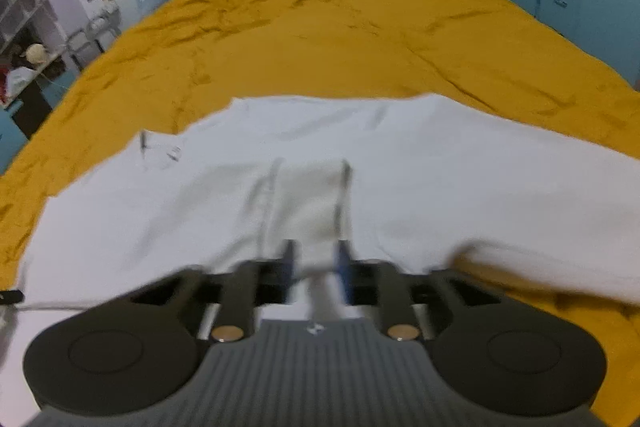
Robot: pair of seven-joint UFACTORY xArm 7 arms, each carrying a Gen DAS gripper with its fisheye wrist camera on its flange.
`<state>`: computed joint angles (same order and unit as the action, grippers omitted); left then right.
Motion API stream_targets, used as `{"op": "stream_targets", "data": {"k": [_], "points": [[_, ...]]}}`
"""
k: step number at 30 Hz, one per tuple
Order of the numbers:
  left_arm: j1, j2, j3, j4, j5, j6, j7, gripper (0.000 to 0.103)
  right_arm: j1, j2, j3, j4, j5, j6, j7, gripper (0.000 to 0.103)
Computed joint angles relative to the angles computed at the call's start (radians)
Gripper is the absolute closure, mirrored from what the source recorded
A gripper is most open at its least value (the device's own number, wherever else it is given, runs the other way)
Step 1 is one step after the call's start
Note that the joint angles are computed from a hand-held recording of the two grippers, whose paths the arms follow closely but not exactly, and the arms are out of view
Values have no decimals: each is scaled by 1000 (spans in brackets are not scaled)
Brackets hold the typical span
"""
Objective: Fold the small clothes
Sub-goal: 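Lower the sleeve onto the body and open the left gripper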
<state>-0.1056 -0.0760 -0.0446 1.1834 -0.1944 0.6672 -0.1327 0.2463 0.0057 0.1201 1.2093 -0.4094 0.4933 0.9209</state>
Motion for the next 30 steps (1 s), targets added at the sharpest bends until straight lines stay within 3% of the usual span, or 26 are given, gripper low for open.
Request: {"op": "stream_targets", "data": {"k": [3, 5, 6, 7, 11, 17, 20, 22, 25, 27, 30], "points": [[-1, 4, -1, -1, -1, -2, -7, 88, 7, 78, -6, 76, -25, 17, -31, 74], [-2, 3, -4, -3, 14, -5, -16, 88, 12, 124, -12, 105, 26, 17, -86, 77], [-3, 2, -5, -1, 18, -4, -21, 88, 22, 138, -19, 112, 16, 22, -90, 98], [-3, 0, -4, -1, 13, -7, -23, 88, 33, 143, -26, 112, -5, 23, -98, 103], [-2, -11, 3, -1, -10, -12, 3, 88, 50, 65, -53, 48, -87, -35, 2, 103], [7, 17, 7, -6, -18, -17, -22, 89, 3, 28, -25, -17, 18, -35, -75, 103], [9, 15, 9, -11, -33, -15, -10, 88, -6, 49, -30, -37, 29, -75, -41, 103], [13, 20, 11, 6, -36, 8, -2, 87, -4, 51, -32, -24, 26, -64, -14, 103], [21, 27, 15, 49, -39, 64, -12, 81, 41, 39, -67, 12, -90, 62, 52, 103], [22, 20, 12, 74, -13, 93, -6, 80, -11, -18, -37, -45, -18, 26, 36, 103], [17, -17, 1, 86, 68, 78, 12, 79, -39, -112, -22, -109, -21, 18, 8, 103]]}}
